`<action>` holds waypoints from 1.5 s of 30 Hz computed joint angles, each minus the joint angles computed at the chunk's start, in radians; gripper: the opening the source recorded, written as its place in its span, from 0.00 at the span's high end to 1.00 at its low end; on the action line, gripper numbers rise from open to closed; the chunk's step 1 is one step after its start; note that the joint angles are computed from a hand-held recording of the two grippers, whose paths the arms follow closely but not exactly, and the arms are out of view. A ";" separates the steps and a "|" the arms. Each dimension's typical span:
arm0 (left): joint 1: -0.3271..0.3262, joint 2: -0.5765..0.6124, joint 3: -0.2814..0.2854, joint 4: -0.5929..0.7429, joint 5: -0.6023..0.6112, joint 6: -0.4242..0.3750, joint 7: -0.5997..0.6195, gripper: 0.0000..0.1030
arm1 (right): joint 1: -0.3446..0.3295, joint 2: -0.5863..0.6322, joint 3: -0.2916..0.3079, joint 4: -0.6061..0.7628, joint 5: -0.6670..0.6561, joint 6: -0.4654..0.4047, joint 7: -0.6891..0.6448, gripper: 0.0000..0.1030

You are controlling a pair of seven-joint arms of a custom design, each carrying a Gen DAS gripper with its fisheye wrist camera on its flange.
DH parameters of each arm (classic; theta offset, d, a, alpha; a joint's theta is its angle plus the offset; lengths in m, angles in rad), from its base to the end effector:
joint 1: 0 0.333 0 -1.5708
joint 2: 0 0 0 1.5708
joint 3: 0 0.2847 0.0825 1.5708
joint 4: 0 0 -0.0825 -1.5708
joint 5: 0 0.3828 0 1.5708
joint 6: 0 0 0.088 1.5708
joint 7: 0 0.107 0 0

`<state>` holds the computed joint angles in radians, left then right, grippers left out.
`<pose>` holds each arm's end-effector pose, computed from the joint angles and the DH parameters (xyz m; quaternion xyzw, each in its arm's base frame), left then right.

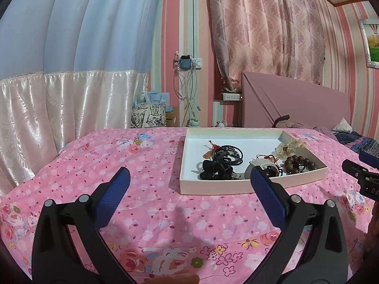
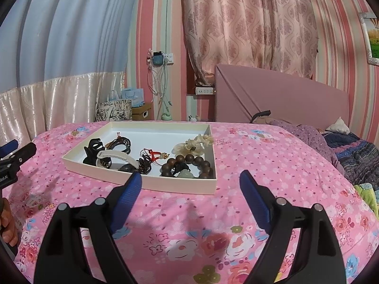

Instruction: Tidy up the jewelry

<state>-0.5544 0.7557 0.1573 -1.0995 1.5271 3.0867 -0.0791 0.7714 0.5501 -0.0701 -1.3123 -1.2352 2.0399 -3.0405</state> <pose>0.6427 -0.4039 0.4228 -0.4545 0.6542 -0.4949 0.3472 0.5811 0.4373 0.4501 -0.4470 0.7000 -0.4804 0.2816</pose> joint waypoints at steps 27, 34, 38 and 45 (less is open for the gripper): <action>-0.007 0.007 0.014 0.014 0.014 0.009 -0.009 0.03 | -0.003 -0.004 0.006 -0.004 0.016 -0.003 -0.005 0.18; -0.001 0.014 0.006 0.026 0.016 0.007 -0.001 0.03 | -0.001 0.003 0.004 0.007 0.022 -0.017 0.000 0.18; 0.001 0.015 0.005 0.026 0.001 0.007 0.014 0.03 | 0.007 0.000 -0.001 0.000 0.001 -0.013 0.009 0.18; -0.002 0.021 0.015 0.032 -0.023 0.011 0.032 0.03 | 0.012 0.015 -0.004 0.023 0.006 -0.024 -0.009 0.18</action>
